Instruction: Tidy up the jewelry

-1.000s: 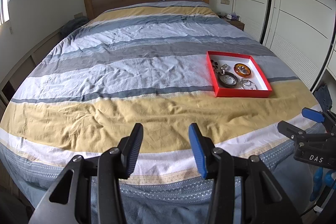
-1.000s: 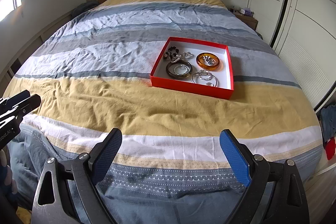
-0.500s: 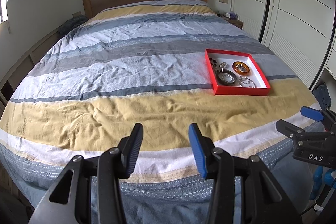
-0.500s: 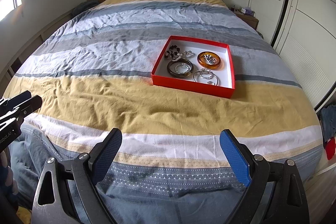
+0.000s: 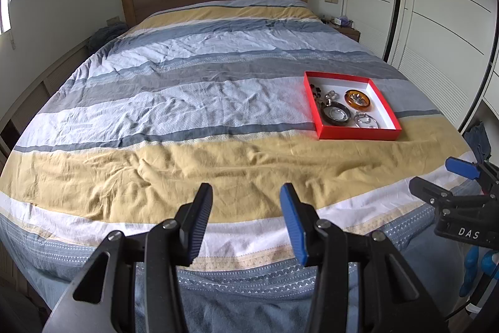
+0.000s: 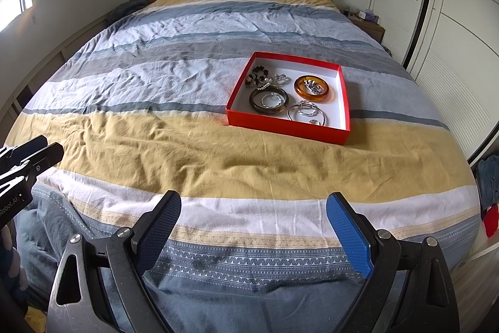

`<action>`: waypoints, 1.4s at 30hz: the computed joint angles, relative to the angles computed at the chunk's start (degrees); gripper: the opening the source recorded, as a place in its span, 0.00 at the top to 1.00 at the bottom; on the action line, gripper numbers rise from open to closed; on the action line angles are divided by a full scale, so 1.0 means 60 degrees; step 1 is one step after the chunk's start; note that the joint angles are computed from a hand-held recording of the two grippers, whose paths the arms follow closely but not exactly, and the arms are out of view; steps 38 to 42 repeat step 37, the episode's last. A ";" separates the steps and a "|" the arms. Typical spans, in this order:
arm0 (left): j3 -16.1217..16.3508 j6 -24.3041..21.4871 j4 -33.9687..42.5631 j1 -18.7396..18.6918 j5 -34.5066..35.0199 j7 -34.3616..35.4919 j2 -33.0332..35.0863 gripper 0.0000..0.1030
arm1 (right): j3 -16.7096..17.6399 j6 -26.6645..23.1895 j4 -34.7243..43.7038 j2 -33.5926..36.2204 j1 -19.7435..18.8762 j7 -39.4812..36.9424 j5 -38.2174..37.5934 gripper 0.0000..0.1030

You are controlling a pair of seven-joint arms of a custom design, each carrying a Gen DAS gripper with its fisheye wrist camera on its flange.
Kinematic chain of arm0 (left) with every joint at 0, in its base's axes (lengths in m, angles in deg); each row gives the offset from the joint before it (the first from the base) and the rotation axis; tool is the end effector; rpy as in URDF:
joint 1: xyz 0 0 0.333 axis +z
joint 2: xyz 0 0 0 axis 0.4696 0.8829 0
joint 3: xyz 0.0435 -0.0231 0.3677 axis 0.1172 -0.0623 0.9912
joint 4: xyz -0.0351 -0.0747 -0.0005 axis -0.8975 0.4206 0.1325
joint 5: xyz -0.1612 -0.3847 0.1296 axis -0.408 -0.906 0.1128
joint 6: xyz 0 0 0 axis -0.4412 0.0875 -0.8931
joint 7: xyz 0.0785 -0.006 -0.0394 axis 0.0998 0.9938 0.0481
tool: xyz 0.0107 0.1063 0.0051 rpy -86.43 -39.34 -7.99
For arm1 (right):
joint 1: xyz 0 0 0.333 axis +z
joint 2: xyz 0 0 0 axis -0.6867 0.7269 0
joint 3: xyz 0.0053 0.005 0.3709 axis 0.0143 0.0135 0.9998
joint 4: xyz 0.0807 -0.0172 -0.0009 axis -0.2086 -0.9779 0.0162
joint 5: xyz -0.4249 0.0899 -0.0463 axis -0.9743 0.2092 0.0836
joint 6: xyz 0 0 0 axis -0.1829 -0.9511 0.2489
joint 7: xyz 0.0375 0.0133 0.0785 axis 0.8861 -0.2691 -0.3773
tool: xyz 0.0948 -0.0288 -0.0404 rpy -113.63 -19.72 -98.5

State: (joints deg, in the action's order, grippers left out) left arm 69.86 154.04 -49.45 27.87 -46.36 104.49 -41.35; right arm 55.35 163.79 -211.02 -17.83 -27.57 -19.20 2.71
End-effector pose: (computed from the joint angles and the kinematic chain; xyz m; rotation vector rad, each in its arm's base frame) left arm 0.4135 -0.1558 0.6543 -2.0065 1.3591 -0.5482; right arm 0.5208 0.1430 0.6221 -2.1779 1.2495 -0.4489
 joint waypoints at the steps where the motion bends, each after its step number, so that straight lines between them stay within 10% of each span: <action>1: 0.0004 0.0002 0.0012 0.0000 0.0000 0.0004 0.0017 0.58 | 0.0001 -0.0001 0.0001 -0.0001 -0.0001 0.0005 0.0001 0.09; 42: 0.0068 -0.0124 -0.0164 -0.0059 -0.0238 0.0112 -0.0182 0.58 | -0.0001 -0.0050 -0.0036 -0.0048 -0.0007 -0.0003 0.0006 0.09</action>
